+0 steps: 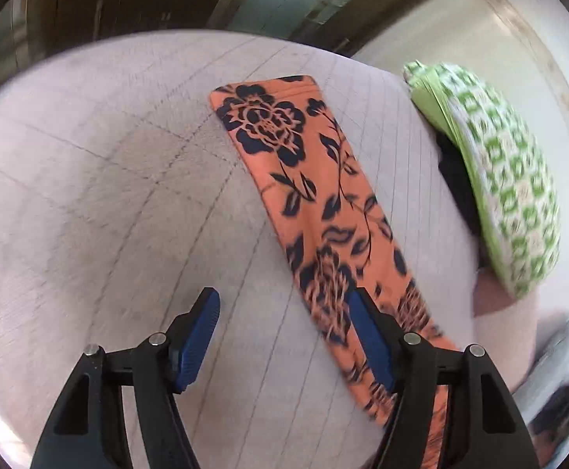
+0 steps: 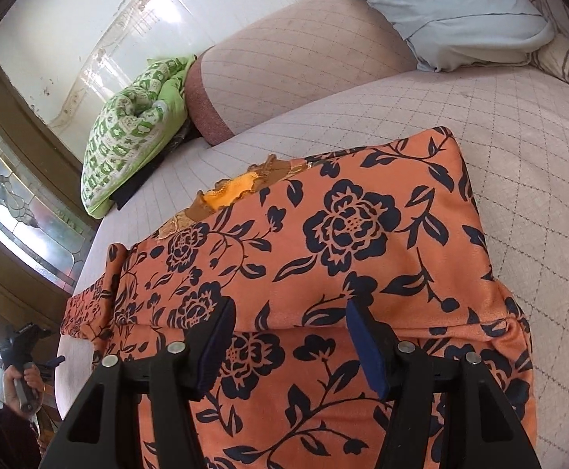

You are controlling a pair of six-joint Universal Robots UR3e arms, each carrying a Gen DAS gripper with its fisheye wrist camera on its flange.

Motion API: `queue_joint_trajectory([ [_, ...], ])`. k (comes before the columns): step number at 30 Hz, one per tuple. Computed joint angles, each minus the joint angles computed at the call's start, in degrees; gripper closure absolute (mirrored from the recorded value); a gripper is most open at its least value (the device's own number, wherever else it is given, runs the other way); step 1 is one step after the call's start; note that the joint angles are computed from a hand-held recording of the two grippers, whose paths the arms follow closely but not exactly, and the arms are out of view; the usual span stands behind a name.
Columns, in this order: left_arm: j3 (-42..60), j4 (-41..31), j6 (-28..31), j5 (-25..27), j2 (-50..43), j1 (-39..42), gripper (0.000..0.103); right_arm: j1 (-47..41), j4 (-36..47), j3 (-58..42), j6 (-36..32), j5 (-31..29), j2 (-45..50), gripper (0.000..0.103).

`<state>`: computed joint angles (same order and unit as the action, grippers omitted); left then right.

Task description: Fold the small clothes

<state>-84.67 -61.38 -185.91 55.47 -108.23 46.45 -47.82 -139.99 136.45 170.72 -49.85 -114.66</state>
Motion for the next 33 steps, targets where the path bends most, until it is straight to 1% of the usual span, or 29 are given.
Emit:
queue_joint_trajectory([
  [2, -0.3, 3.9, -2.14, -3.54, -1.79, 1.19, 0.034, 0.7, -2.05, -0.1, 1.13, -0.04, 1.96, 0.04],
  [4, 0.08, 7.56, -3.49, -5.51, -3.9, 1.32, 0.034, 2.16, -3.69, -0.66, 2.0, -0.82, 3.88, 0.04],
  [6, 1.58, 10.31, -4.89, -6.1, -6.63, 1.12, 0.036, 3.99, -5.62, -1.17, 2.73, -2.19, 5.53, 0.04],
  [8, 2.42, 14.81, -7.64, -7.38, -9.22, 0.9, 0.036, 5.59, -7.25, -1.57, 3.28, -3.53, 6.79, 0.04],
  [10, 5.27, 16.03, -8.58, -6.77, -11.77, -0.11, 0.046, 6.3, -8.64, -1.35, 3.27, -4.37, 7.11, 0.04],
  [11, 7.03, 16.11, -8.77, -5.91, -13.07, -0.75, 0.055, 6.53, -9.38, -1.15, 3.28, -4.77, 7.06, 0.04],
  [12, 8.41, 16.48, -9.01, -5.03, -14.35, -1.22, 0.061, 6.7, -10.28, -0.91, 3.41, -5.07, 7.2, 0.04],
  [14, 10.45, 17.32, -9.78, -2.94, -16.44, -2.13, 0.091, 6.44, -11.68, -0.19, 3.7, -5.19, 6.94, 0.04],
  [15, 10.47, 17.99, -10.1, -2.41, -16.82, -2.29, 0.095, 6.15, -12.18, 0.11, 3.93, -5.13, 6.84, 0.04],
  [17, 9.31, 20.05, -10.21, -1.98, -16.52, -2.29, 0.097, 5.47, -12.85, 0.62, 4.39, -4.8, 6.64, 0.04],
  [19, 9.37, 19.95, -9.01, 0.37, -15.43, -3.34, 0.097, 4.47, -13.35, 1.3, 4.78, -4.24, 5.99, 0.04],
  [20, 9.27, 19.86, -8.29, 0.6, -14.5, -3.9, 0.097, 3.85, -13.36, 1.6, 4.82, -3.86, 5.56, 0.04],
  [24, 9.14, 17.57, -5.29, -1.11, -8.96, -6.32, 0.097, -0.35, -11.38, 2.79, 4.68, -0.99, 2.51, 0.04],
  [28, 11.37, 12.54, -1.88, -1.77, -2.69, -11.19, 0.097, -7.34, -4.85, 3.87, 3.24, 4.36, -2.32, 0.04],
  [31, 14.53, 8.57, 0.23, -0.12, 0.74, -17.19, 0.097, -13.06, 2.13, 4.03, 0.22, 7.62, -6.67, 0.04],
  [33, 14.84, 7.74, 1.07, 0.82, 3.47, -21.89, 0.097, -16.66, 6.63, 4.0, -1.78, 9.32, -9.35, 0.04],
])
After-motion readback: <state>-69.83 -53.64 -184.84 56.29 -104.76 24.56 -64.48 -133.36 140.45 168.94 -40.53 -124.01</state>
